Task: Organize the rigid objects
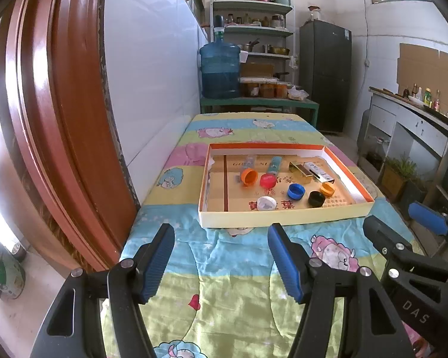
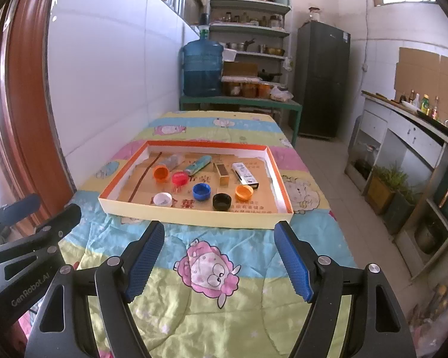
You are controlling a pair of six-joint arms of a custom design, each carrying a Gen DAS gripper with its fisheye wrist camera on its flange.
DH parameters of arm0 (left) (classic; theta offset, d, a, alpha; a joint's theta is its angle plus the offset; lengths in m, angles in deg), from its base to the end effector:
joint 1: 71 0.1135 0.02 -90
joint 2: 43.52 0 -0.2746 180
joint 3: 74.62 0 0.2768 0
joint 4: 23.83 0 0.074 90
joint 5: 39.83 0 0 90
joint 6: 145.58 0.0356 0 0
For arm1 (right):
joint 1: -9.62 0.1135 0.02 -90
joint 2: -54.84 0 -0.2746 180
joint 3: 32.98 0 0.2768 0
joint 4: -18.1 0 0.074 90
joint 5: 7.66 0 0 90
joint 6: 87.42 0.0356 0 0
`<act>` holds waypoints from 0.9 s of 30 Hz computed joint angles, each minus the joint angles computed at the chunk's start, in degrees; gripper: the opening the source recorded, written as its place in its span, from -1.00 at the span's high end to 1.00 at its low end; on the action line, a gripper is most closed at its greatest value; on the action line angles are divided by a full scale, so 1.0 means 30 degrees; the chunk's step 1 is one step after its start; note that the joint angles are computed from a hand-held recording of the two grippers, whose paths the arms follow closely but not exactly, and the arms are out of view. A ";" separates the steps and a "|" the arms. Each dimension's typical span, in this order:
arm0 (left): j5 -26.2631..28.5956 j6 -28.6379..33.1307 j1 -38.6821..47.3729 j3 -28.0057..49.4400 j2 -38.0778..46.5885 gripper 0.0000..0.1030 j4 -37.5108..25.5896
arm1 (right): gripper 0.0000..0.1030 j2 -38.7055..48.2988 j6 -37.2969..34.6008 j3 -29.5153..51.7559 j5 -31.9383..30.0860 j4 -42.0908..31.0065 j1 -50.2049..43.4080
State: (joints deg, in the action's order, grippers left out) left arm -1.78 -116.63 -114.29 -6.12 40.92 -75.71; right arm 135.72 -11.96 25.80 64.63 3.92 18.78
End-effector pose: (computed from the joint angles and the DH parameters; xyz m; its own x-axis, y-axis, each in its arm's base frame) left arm 0.2345 -0.1824 0.2219 -0.5067 -0.2636 -0.8208 -0.4900 0.8714 0.0226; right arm 0.3141 0.0616 0.2166 -0.4666 -0.3175 -0.8255 -0.5278 0.8489 -0.0281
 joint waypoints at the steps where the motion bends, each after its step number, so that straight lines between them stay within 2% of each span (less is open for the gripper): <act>1: 0.0049 0.0019 0.0019 -0.0036 -0.0010 -0.27 0.0049 | -0.50 0.0058 0.0011 -0.0006 0.0023 0.0011 0.0035; 27: 0.0137 0.0087 0.0103 -0.0242 -0.0116 -0.27 0.0246 | -0.50 0.0218 0.0052 -0.0202 0.0065 0.0403 0.0223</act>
State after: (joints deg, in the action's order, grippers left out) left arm -1.37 -116.37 -113.98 -6.85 40.57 -74.98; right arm 136.37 -11.80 25.19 64.82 5.13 19.45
